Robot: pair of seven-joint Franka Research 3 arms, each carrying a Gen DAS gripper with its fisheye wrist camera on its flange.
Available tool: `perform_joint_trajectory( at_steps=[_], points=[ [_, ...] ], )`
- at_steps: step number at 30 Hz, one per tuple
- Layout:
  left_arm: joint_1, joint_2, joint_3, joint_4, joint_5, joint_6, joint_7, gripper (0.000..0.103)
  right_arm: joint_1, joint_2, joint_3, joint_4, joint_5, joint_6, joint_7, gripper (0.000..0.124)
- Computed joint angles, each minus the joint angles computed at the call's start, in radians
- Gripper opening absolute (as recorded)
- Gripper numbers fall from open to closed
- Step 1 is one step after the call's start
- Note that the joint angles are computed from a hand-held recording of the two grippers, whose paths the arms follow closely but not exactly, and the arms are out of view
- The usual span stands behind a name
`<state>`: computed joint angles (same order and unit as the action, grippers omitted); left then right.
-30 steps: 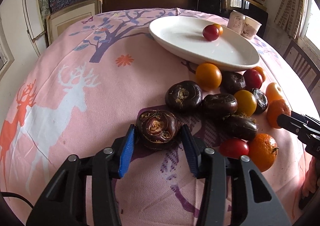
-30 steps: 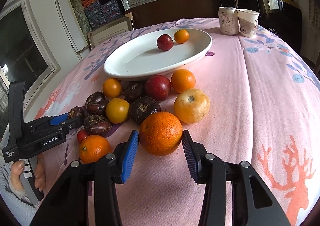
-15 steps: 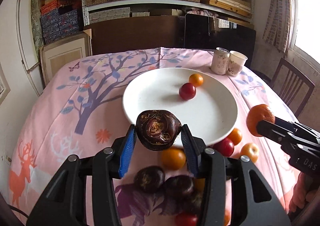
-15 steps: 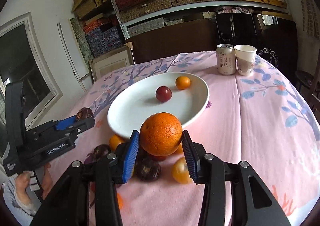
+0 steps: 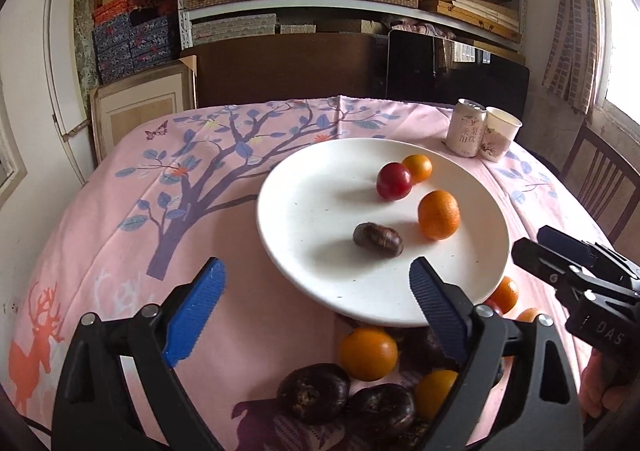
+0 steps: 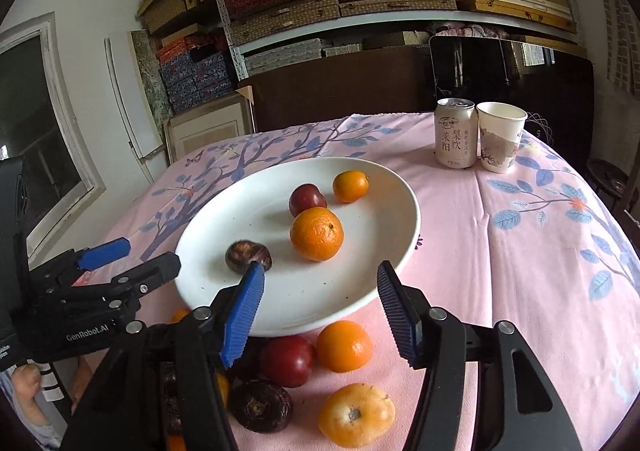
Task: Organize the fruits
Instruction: 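Lower both held fruits onto the white plate and open both tools, then move the left tool to another dark brown fruit while the right tool approaches the yellow apple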
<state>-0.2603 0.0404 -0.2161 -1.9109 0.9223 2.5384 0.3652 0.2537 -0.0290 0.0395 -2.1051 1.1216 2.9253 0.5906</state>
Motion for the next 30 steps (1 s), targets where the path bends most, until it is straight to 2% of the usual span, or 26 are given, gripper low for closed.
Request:
perform_joint_trajectory(
  at_steps=[4, 8, 13, 23, 30],
  points=[
    [0.016, -0.057, 0.004, -0.075, -0.026, 0.009, -0.041, 0.091, -0.004, -0.041, -0.011, -0.053, 0.016, -0.007, 0.014, 0.061],
    [0.041, -0.130, -0.001, -0.178, -0.110, 0.041, -0.049, 0.092, 0.004, -0.109, -0.029, -0.142, 0.035, 0.000, 0.012, 0.068],
    [0.061, -0.192, -0.028, -0.267, -0.158, 0.070, -0.047, 0.092, 0.020, -0.158, -0.055, -0.207, 0.026, -0.018, 0.023, 0.071],
    [0.045, -0.163, -0.062, -0.244, -0.175, -0.035, 0.030, 0.096, 0.024, -0.157, -0.067, -0.214, -0.019, -0.025, 0.076, 0.074],
    [0.027, -0.109, -0.061, -0.176, -0.107, -0.119, 0.029, 0.096, 0.026, -0.153, -0.066, -0.215, -0.055, -0.024, 0.102, 0.078]
  ],
)
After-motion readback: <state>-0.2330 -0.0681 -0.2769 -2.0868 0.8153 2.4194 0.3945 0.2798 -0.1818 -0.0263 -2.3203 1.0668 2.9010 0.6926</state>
